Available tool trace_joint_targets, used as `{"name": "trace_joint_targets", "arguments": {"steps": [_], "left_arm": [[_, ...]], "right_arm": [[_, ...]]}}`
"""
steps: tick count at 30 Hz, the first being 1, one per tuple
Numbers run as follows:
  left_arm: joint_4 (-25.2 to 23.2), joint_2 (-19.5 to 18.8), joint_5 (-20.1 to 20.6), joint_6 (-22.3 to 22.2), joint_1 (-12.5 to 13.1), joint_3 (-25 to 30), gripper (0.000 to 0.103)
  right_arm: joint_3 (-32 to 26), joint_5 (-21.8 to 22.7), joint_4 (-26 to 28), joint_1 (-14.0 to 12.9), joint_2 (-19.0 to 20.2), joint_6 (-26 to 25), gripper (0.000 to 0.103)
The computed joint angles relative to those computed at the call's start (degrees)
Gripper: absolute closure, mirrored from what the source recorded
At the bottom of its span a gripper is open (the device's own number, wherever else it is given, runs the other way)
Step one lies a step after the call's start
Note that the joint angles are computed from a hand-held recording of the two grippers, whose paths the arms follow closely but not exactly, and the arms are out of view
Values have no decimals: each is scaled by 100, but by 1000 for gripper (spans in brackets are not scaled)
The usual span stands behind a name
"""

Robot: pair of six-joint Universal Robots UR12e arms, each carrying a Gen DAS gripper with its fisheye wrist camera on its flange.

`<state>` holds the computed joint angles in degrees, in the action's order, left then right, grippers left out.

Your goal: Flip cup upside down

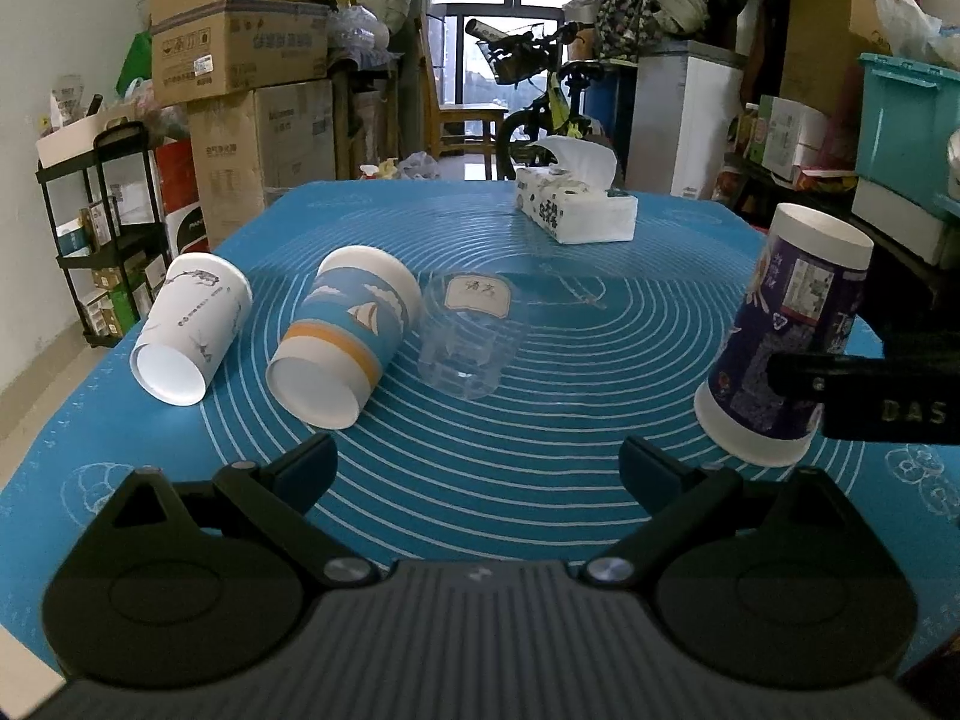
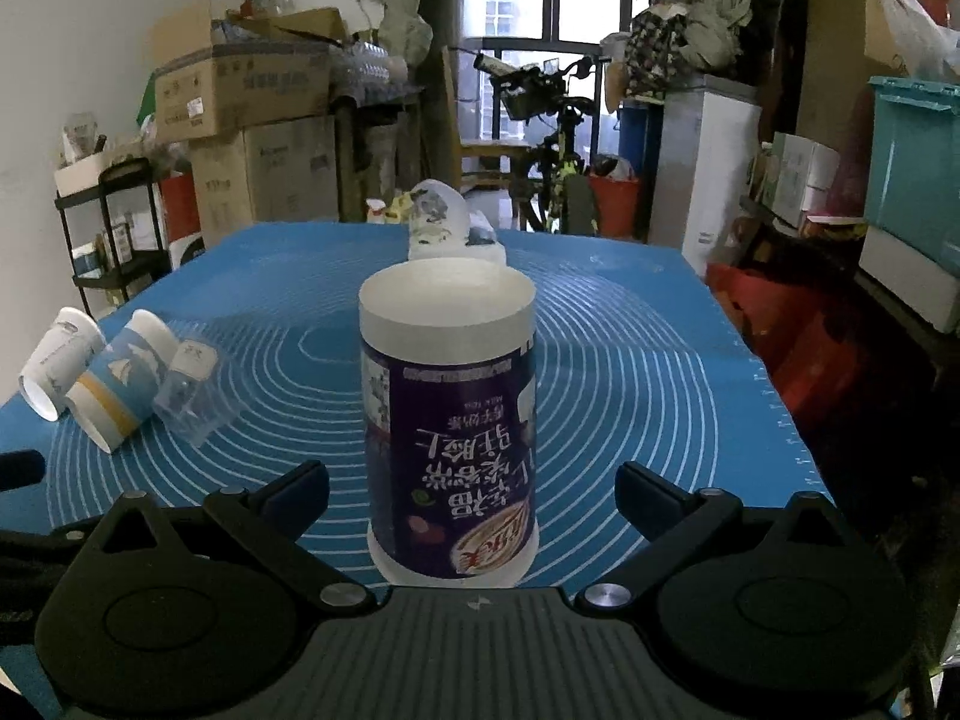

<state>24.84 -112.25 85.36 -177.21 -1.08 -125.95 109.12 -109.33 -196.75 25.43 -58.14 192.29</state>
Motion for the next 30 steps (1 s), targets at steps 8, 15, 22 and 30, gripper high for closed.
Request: {"name": "trace_joint_targets", "arguments": {"steps": [8, 15, 22, 30], "left_arm": [[-29, 68, -30, -12, 14, -39, 4], [34, 221, -177, 156, 41, -221, 4], [76, 273, -177, 235, 24, -312, 4], [147, 335, -208, 253, 26, -389, 4]], "right_arm": [[217, -55, -290, 68, -145, -34, 2], [504, -132, -353, 170, -422, 92, 2], [761, -118, -273, 313, -615, 140, 2], [802, -282, -328, 407, -624, 150, 2]]}}
